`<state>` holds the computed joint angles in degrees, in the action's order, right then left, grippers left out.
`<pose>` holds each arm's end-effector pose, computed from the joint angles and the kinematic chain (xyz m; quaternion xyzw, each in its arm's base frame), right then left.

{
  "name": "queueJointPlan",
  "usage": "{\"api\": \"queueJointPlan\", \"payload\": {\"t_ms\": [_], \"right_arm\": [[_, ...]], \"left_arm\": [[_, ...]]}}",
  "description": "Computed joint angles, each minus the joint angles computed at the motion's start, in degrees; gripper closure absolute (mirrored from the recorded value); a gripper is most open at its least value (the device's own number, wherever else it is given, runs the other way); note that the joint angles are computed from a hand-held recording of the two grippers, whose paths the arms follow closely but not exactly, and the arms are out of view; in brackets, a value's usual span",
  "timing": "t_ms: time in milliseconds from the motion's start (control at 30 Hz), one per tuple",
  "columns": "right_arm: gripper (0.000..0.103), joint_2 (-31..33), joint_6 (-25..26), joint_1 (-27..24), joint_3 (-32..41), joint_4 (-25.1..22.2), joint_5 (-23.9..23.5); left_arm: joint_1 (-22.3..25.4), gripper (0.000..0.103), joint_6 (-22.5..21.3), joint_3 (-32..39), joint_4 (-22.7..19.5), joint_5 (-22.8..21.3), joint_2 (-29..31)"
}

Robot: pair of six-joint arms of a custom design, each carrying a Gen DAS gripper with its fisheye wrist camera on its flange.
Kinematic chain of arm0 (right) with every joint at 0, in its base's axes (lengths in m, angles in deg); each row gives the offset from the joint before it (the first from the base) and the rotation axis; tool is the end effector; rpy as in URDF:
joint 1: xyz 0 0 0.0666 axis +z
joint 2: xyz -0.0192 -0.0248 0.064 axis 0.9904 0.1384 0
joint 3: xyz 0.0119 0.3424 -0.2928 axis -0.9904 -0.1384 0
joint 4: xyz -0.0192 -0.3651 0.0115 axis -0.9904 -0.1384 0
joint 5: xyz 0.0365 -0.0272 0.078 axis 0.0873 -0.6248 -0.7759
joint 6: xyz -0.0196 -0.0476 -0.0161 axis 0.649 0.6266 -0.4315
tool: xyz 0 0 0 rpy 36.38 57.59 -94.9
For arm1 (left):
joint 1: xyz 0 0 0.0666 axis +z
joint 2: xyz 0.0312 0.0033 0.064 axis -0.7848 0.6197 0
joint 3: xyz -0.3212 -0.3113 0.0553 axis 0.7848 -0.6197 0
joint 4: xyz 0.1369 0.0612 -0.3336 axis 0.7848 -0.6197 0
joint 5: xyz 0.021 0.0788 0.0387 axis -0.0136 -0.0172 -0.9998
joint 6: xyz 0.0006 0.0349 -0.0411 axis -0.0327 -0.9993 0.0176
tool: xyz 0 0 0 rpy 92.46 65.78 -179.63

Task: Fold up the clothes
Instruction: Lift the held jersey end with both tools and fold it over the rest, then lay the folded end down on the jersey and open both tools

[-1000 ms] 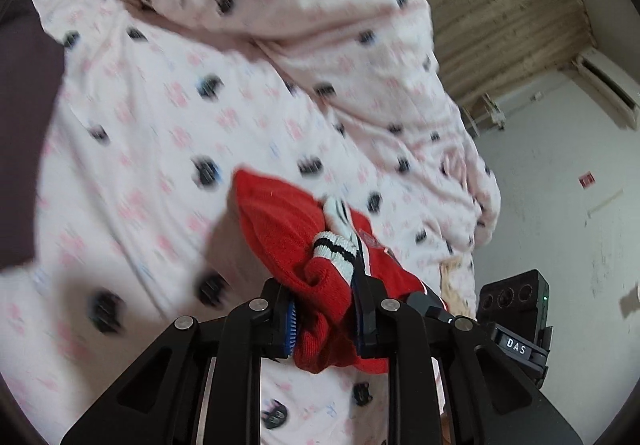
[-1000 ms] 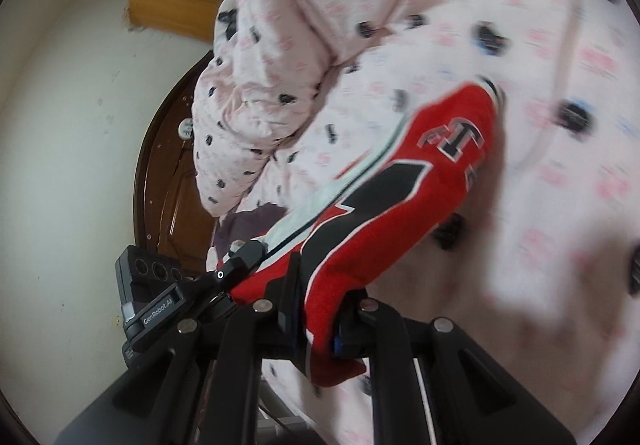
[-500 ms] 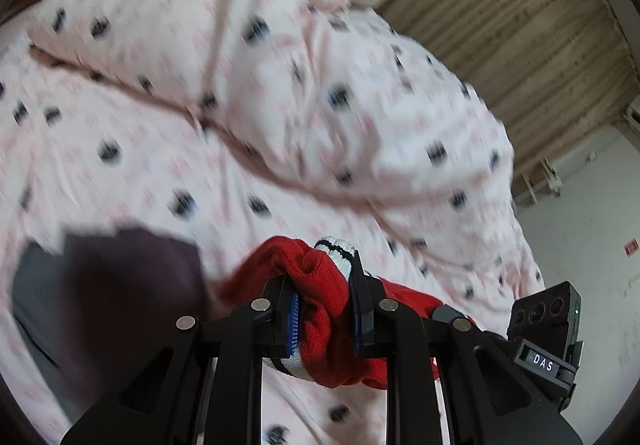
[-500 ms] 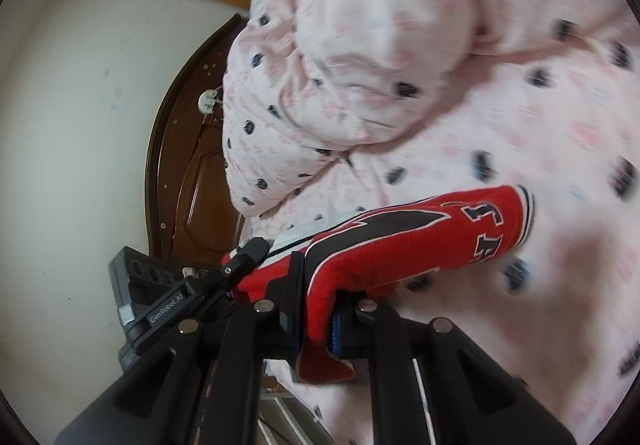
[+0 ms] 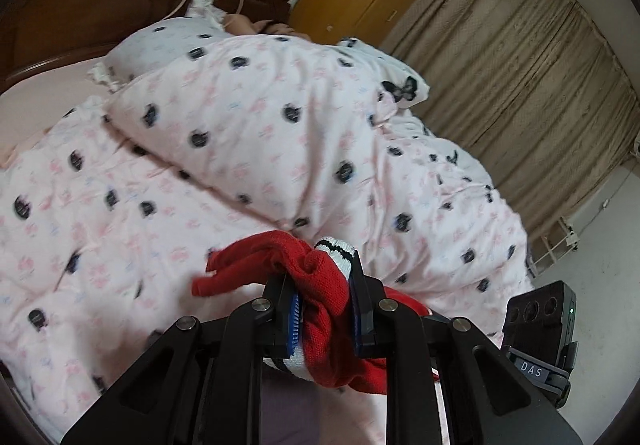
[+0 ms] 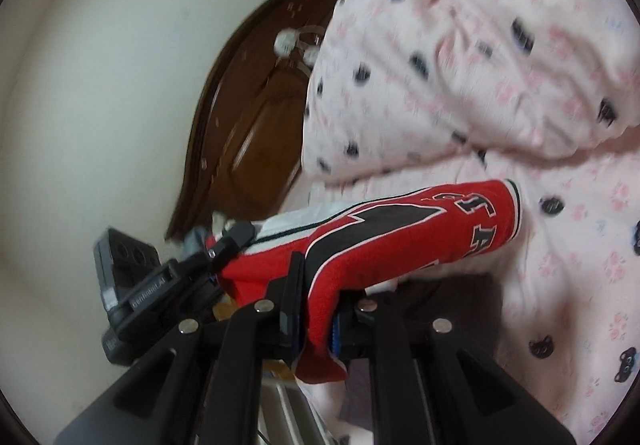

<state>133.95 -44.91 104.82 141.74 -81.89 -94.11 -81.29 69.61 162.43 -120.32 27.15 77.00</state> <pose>0.4324 0.2094 0.5803 -0.0985 0.8276 0.5155 0.1993 0.3568 -0.1964 0.6164 -0.1642 0.8741 -0.2203 0.4005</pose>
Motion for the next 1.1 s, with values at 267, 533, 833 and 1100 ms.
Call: {"api": "queueJointPlan", "payload": {"t_ms": [267, 533, 833, 1100], "right_arm": [[0.092, -5.48, 7.18, 2.74, -13.50, -2.40, -1.28], [0.092, -7.79, 11.58, 4.02, -20.40, -6.34, 2.89], [0.092, -7.77, 15.60, 4.48, -22.82, -10.51, 7.81], [0.089, -8.34, 18.66, 4.86, -23.01, -12.57, 9.77]], "left_arm": [[-8.65, 0.087, 7.07, -15.09, 1.78, -7.91, -8.23], [-15.61, 0.087, 14.05, -22.65, 2.35, -12.10, -10.26], [-19.63, 0.086, 19.55, -28.05, 3.97, -13.24, -10.27], [-21.61, 0.082, 21.32, -29.51, 4.50, -15.17, -11.08]]}}
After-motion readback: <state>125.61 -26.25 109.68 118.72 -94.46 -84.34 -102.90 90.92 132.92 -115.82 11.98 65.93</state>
